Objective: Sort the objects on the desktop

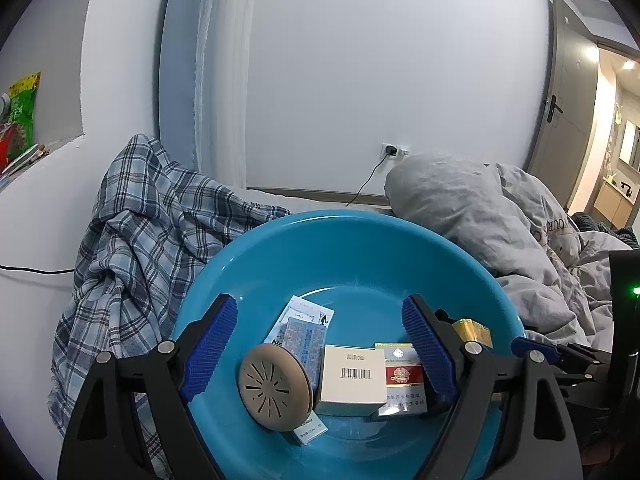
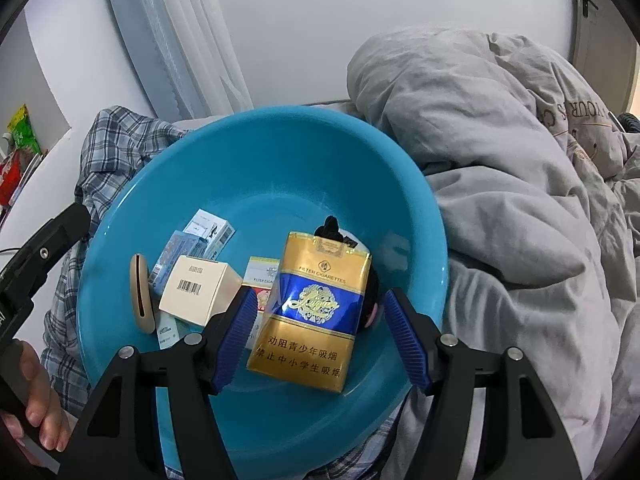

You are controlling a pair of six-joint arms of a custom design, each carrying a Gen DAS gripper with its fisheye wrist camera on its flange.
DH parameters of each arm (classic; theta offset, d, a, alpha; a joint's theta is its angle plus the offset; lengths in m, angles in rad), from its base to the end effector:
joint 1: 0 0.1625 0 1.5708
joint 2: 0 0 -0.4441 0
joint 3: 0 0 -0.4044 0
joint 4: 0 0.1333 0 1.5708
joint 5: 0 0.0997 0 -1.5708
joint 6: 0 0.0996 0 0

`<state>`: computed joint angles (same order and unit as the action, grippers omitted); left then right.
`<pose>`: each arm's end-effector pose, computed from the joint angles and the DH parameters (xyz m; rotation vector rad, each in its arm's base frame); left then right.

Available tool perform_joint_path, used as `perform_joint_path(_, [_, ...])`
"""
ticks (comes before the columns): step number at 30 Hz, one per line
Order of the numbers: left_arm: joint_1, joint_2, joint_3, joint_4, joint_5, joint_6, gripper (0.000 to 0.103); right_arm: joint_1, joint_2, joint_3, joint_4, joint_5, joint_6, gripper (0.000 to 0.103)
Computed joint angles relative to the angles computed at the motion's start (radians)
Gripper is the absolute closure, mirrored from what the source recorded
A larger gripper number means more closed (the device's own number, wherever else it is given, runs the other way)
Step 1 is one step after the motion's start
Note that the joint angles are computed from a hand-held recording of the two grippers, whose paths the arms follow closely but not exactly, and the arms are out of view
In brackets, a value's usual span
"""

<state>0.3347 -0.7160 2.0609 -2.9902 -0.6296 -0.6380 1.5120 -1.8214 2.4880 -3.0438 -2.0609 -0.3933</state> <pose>-0.4298 -0.3758 0.0088 0.6734 2.3412 -1.0522 0.0663 -0.3446 0.3538 0.1450 -2.3744 0.8508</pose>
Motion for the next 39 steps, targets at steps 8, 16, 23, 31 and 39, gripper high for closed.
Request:
perform_joint_path(8, [-0.027, 0.007, 0.013, -0.095, 0.041, 0.071, 0.016, 0.003, -0.024, 0.002, -0.027, 0.02, 0.0, 0.038])
perform_joint_path(16, [-0.098, 0.0, 0.014, -0.14, 0.135, 0.148, 0.016, 0.065, -0.04, 0.0, -0.07, -0.012, -0.006, 0.038])
perform_joint_path(23, [-0.19, -0.089, 0.018, -0.13, 0.234, 0.144, 0.016, 0.181, -0.04, 0.0, -0.18, -0.076, -0.084, 0.023])
perform_joint_path(31, [-0.245, -0.157, 0.037, -0.147, 0.227, 0.17, 0.011, 0.285, -0.065, -0.002, -0.214, -0.099, -0.104, 0.02])
perform_joint_path(39, [-0.278, -0.136, 0.037, -0.234, 0.325, 0.258, 0.011, 0.349, -0.095, -0.005, -0.23, -0.12, -0.092, 0.012])
